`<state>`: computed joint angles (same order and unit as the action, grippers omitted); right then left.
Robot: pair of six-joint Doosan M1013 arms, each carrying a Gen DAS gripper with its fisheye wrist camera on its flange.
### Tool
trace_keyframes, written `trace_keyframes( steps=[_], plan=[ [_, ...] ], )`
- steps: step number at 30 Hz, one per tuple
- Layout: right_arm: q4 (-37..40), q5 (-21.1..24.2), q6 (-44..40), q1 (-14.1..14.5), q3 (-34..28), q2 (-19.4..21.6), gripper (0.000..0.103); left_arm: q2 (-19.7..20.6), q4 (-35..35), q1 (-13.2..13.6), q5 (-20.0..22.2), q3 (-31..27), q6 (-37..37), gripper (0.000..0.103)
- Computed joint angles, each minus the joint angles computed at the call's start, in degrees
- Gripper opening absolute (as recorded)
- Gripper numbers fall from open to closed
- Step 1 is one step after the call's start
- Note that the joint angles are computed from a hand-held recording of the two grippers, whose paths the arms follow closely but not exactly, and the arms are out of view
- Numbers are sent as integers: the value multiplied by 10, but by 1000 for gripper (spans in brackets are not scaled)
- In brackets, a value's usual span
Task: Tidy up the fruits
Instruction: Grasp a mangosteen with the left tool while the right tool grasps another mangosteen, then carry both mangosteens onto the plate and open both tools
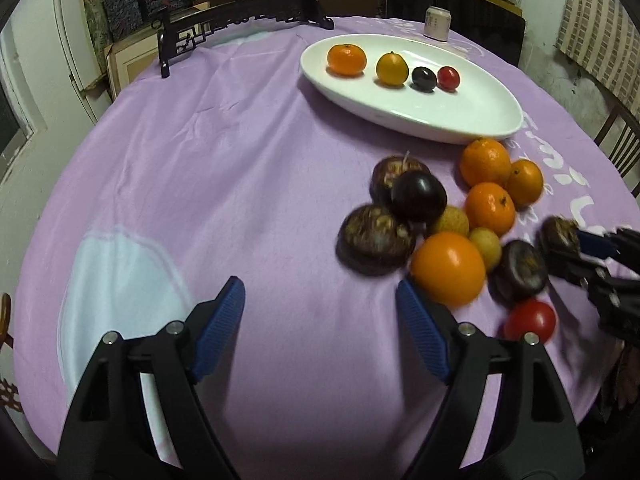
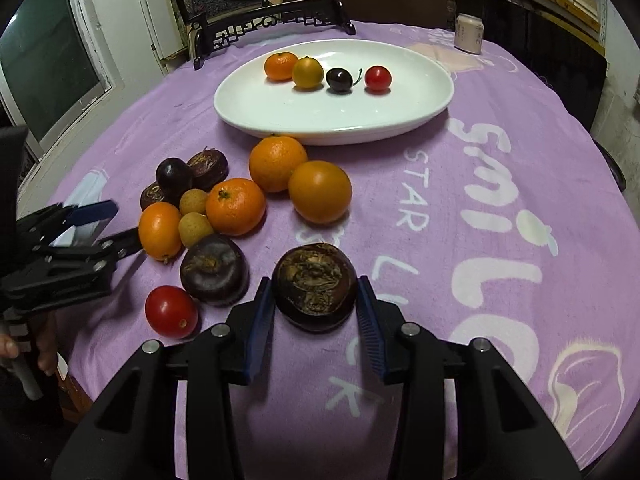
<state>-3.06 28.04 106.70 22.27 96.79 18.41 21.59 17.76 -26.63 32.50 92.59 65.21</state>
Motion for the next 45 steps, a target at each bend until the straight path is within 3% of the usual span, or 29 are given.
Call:
trace_keyframes(
  steps=[6,18,21,22,23,31,38,42,45],
  plan=[
    [24,-4,-16,-4,6,-4,43,15,-73,6,-9,-23,56,80],
    [22,-6,-14,-5,10,-7,43,20,-49,-5,-13,-26,52,78],
    [24,-7,-14,-5,11,-7,43,19,-47,-6,-21,-24,56,60],
    [27,-7,-16,-6,11,-8,43,18,-53,-6,-26,-22,63,46],
    [30,-7,-17,-6,12,-8,43,16,-54,-7,-30,-20,62,41],
    [21,-8,0,-6,14,-11,43,-3,-151,1,-38,1,121,41],
    [12,-21,5,-6,16,-18,43,-27,-176,1,-60,11,146,41],
    [37,-20,-27,-11,6,-17,43,-22,-211,3,-50,-9,187,41],
    [16,-25,-26,-15,-16,-12,43,-6,-191,3,-37,-46,181,41]
  ],
)
